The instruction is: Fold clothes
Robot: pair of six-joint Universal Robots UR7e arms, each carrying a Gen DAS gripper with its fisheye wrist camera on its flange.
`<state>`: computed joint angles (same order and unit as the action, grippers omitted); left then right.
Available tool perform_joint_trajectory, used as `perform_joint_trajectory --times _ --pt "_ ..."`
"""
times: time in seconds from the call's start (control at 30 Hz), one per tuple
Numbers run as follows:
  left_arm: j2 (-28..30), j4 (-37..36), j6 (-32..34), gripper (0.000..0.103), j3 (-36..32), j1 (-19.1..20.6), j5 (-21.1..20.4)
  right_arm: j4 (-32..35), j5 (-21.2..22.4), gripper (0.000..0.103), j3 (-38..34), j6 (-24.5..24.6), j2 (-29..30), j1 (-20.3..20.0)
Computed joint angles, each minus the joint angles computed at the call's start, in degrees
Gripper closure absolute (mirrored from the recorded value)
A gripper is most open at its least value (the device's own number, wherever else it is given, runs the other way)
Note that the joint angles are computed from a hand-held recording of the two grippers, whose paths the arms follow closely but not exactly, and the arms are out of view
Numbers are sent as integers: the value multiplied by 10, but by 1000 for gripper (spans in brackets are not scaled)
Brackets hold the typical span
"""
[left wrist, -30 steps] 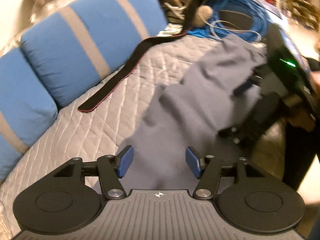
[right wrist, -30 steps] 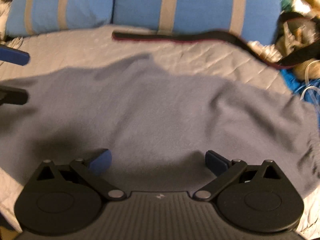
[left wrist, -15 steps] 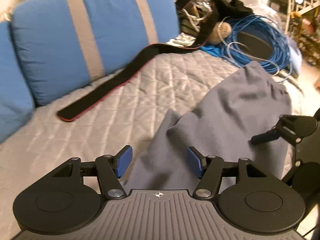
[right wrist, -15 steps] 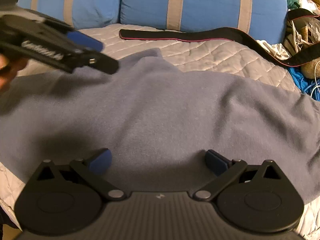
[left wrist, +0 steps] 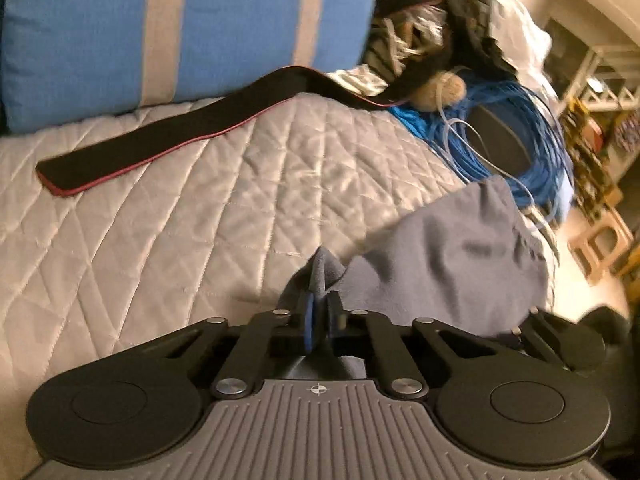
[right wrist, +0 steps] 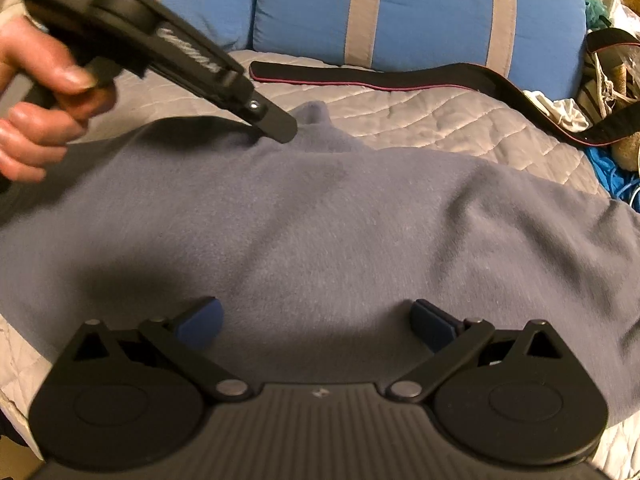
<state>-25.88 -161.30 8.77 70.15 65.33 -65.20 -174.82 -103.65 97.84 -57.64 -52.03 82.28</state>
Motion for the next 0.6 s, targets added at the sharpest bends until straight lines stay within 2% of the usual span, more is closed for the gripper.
perform_joint_trajectory --times 0.27,0.33,0.43,0.5,0.57,0.6 --pt "-36 113 103 98 30 -20 -56 6 4 0 0 -5 -1 -1" --pt "-36 129 107 98 29 -21 -58 5 3 0 -1 -4 0 0" --pt "-28 114 83 95 26 -16 -49 5 3 0 -2 -4 1 0" --pt "-22 100 68 85 22 -11 -45 5 2 0 -3 -4 1 0" --pt "-18 90 54 68 16 -5 -48 5 -1 0 -3 -3 2 1" --pt "-18 85 45 65 13 -2 -56 5 -2 0 -3 -3 2 1"
